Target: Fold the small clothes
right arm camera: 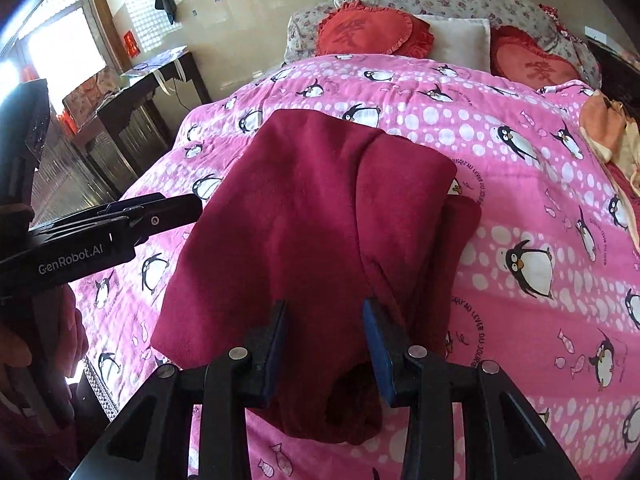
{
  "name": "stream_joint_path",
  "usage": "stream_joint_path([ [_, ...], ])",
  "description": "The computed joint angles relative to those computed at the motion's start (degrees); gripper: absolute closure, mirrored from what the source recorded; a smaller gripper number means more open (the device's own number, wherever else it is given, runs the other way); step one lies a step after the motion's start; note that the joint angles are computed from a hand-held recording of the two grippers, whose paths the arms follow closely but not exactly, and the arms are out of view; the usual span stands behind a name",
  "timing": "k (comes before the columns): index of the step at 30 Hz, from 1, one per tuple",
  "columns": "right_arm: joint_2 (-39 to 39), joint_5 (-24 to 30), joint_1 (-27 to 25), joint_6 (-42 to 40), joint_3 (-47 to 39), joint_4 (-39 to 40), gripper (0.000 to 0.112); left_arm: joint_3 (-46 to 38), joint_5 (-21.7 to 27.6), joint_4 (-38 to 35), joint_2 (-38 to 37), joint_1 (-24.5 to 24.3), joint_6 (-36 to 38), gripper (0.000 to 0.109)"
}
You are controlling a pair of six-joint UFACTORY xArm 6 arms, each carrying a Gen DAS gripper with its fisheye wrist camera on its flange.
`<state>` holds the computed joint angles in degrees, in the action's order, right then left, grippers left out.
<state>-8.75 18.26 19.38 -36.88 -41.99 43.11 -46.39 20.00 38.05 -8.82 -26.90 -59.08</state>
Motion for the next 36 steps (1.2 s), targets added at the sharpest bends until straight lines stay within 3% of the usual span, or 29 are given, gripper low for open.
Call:
stream_joint_path([
  [6, -2.9, -0.8, 0.0, 2.3, 0.6, 1.0, 0.072, 0.5, 1.3, 5.1, -1.6, -0.3, -4.9, 0.05],
  [11, -3.6, -3.9, 0.6, 8.4, 1.0, -3.7, 0.064, 1.0, 2.1, 6.8, -2.8, -0.6, -7.6, 0.05],
  [19, -4.2, -7.2, 0.8, 20.9, 1.4, -15.2, 0.063, 1.3, 3.8, 9.0, -4.4, -1.1, -10.0, 0.046],
  [22, -4.5, -9.0, 0.6, 25.4, 2.1, -19.9, 0.045, 1.6, 3.5, 9.8, -5.0, -1.0, -11.2, 0.036],
  [36, -5.3, -8.3, -0.3, 31.7, 2.0, -25.7, 0.044, 1.6, 3.6, 14.5, -6.5, -1.4, -15.2, 0.033],
])
